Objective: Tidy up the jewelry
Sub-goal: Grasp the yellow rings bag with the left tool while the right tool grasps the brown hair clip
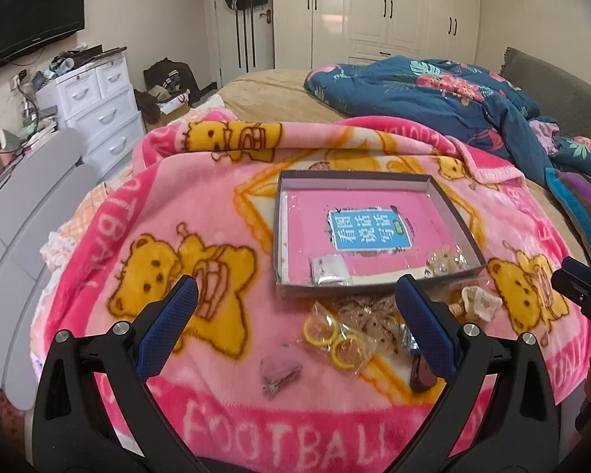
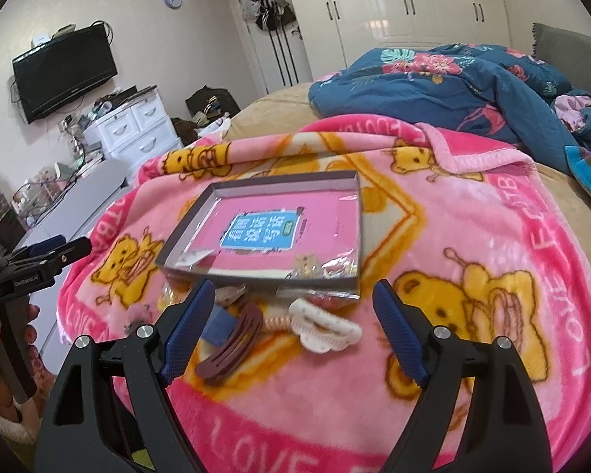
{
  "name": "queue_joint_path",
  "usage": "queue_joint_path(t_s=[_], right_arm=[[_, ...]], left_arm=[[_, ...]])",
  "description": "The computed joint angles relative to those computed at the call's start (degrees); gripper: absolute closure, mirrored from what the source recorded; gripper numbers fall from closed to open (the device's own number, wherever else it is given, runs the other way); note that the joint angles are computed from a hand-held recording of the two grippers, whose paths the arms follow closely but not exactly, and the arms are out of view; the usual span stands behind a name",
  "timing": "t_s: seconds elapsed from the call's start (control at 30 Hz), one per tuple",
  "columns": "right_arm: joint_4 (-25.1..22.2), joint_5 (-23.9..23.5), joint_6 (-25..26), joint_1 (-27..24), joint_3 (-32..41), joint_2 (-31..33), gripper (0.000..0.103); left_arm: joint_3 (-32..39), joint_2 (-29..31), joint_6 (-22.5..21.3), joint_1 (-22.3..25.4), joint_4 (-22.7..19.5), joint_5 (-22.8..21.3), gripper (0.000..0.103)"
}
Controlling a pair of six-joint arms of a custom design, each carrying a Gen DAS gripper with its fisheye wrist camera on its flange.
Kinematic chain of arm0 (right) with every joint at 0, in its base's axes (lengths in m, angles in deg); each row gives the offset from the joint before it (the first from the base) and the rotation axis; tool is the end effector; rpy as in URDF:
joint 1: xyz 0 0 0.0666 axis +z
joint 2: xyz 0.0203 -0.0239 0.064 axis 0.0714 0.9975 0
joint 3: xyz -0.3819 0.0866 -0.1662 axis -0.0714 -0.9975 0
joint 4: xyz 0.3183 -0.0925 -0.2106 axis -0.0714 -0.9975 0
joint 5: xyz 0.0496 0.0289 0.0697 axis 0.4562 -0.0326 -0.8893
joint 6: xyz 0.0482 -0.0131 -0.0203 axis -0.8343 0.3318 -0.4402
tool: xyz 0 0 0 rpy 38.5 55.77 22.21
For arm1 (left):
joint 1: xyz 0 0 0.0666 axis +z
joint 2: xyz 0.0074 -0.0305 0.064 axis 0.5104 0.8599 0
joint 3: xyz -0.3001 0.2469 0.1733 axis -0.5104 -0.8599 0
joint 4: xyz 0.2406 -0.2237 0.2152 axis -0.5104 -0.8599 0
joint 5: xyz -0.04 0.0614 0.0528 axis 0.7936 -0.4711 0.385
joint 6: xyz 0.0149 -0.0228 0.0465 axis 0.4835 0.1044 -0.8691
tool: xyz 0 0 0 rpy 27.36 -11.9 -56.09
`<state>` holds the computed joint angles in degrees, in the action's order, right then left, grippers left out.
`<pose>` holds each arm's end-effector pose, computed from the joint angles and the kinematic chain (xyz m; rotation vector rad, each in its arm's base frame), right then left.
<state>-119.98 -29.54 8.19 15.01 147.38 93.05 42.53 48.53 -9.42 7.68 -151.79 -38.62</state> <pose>0.3143 0.0689 0.5988 -0.2119 2.2448 0.4367 0.2944 -0.1130 0.6372 -0.0386 2.3056 0.0355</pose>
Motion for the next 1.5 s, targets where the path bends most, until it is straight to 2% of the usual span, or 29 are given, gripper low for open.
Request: queue_joint_path(t_s=[0.63,0.97,1.3,1.43,1.5], right_arm=[[-2.47,0.39,-1.62,6.68,-3.98,-0.96,0.021],[-2.84,0.83,-2.84,10.36,-5.62,-0.31,0.021],[-2.92,0.67,-4.26,12.16,-6.63,1.94,0.022],[-2.68,1.07,-4.70,12.71,-6.99,3.63,0.031],[-2.74,0.45,-5.15,12.75,-7.09,4.52,0.035]], left_arm=[[-4.88,-1.80,-0.53,-1.31,-2.86,-0.34,0.009],[-7.39,-2.54,-1.77,-1.94,-2.75,2.05,0.009],[-9.86,-3.29,-4.60,0.35,-0.40,6.02,0.009],[-10.85,-2.89,-7.76,1.30,0.24,8.07,0.009],[-11.29,-2.74,-8.93,1.23,0.84,7.58,0.009]])
